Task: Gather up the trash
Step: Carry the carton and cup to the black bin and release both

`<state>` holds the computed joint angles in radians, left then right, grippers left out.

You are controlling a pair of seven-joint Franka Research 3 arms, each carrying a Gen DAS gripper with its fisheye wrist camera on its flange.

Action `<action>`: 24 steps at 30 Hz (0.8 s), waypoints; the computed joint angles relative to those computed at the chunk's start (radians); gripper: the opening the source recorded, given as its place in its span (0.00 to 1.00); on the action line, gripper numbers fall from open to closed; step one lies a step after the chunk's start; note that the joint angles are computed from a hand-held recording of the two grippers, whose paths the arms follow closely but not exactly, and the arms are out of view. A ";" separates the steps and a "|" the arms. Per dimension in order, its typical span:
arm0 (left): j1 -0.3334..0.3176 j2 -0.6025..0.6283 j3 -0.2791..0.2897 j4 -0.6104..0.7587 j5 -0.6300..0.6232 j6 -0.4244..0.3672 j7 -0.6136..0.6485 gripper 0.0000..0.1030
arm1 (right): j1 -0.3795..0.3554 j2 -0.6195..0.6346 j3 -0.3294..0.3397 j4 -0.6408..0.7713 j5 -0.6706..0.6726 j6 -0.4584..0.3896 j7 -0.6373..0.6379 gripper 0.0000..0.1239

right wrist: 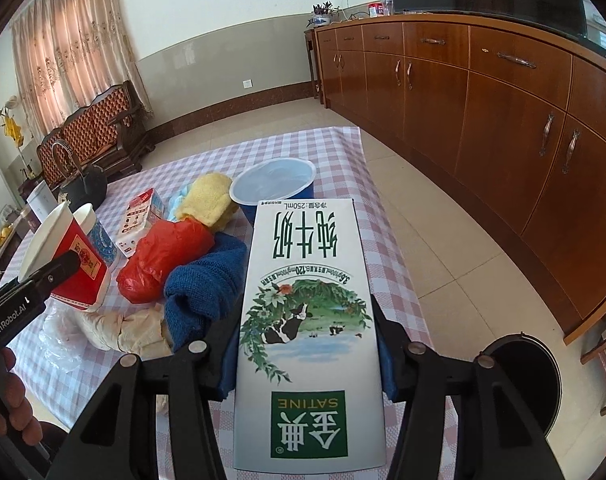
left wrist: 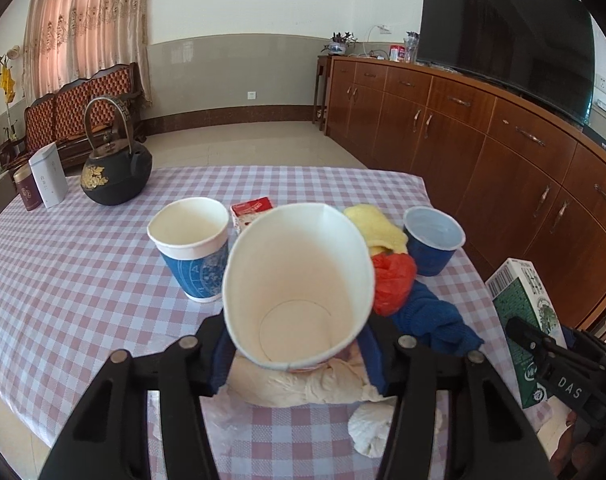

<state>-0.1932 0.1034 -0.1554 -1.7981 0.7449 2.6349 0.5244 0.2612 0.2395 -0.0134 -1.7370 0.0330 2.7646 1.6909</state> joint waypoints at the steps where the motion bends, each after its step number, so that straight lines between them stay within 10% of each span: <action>1: -0.004 -0.004 -0.002 -0.003 0.009 0.001 -0.004 0.53 | -0.003 -0.014 0.001 -0.016 0.008 0.004 -0.002 0.45; 24: -0.127 0.127 -0.109 0.141 -0.306 0.087 0.388 0.53 | -0.158 -0.308 -0.010 -0.362 -0.039 0.079 0.146 0.45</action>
<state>-0.3205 0.2303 -0.2644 -1.6568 0.4388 2.7218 0.9128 0.1035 -0.0688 -0.0237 -2.0989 -0.0059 2.8435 1.8367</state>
